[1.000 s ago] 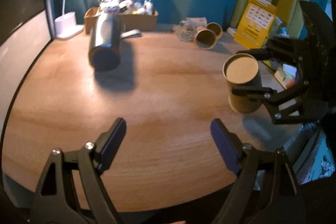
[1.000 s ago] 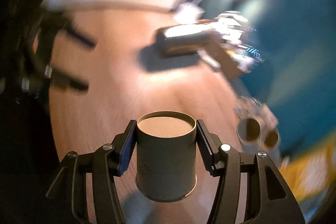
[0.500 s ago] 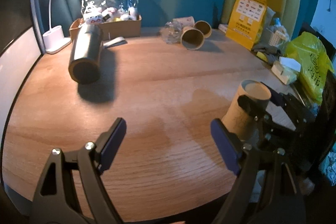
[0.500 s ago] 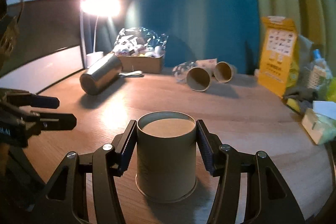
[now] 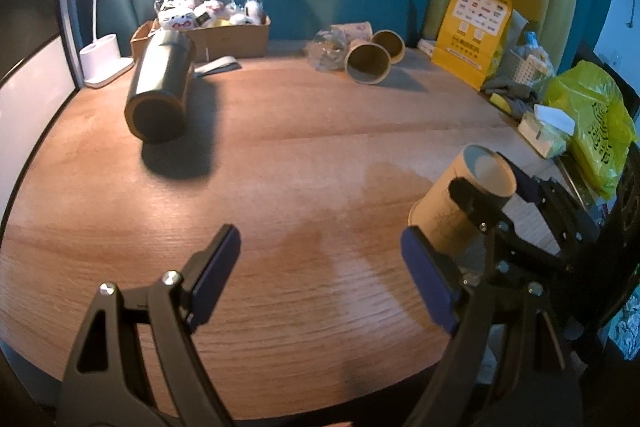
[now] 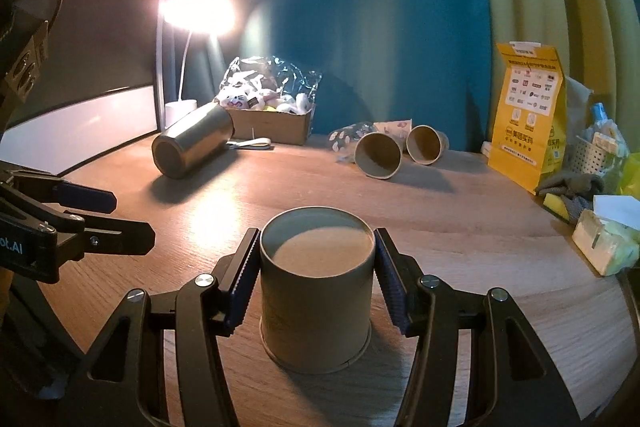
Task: Flip cup upside down
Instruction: 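Open the right gripper and withdraw it from the cup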
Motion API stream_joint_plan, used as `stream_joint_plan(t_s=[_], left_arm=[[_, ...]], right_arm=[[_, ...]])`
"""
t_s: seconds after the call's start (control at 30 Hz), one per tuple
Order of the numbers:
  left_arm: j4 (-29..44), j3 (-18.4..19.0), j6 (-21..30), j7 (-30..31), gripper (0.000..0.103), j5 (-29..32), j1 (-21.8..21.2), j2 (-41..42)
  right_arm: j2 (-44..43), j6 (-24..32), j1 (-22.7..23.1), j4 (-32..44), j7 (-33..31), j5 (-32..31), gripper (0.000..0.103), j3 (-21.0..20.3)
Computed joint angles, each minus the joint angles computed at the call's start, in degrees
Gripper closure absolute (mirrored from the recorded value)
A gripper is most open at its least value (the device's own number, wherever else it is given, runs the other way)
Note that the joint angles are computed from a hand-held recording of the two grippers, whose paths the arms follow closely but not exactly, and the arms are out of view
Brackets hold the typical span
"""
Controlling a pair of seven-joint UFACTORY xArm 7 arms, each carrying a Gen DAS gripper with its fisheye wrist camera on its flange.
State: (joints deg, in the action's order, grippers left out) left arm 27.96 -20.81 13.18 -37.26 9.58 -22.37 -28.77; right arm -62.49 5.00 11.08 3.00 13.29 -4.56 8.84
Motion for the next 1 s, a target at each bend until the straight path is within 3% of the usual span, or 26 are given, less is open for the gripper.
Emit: stream_joint_plan(t_s=[0.23,0.3,0.4,0.57,0.83,1.0], left_arm=[[-0.49,0.45,-0.19,0.29,0.019,-0.38,-0.24,-0.6],[-0.64,0.47,-0.32,0.2,0.019,-0.57,-0.33,-0.79],[-0.91,0.37,0.2,0.03,0.019,-0.69,-0.43,-1.96],[-1.87,-0.09,0.71,-1.0,0.019,-1.05,-0.38,-6.26],[-4.11,-1.78,1.9,-3.36,0.019,-2.45,-3.07,-13.74],[-4.01,-1.15,5.22,-3.8,0.019,-4.05,-5.98,-17.53]], right_arm=[[-0.37,2.61,1.22,0.93,-0.57,0.17,0.043,-0.72],[0.11,3.89,1.35,1.61,-0.32,0.35,0.029,-0.46],[-0.54,5.97,1.05,2.55,0.56,0.53,0.027,0.33],[-4.68,13.95,1.28,5.7,0.83,0.6,0.027,-0.03],[-14.04,33.38,1.43,12.02,-0.31,2.32,0.027,-0.99],[-18.85,39.68,1.01,14.34,0.42,2.96,0.027,0.63]])
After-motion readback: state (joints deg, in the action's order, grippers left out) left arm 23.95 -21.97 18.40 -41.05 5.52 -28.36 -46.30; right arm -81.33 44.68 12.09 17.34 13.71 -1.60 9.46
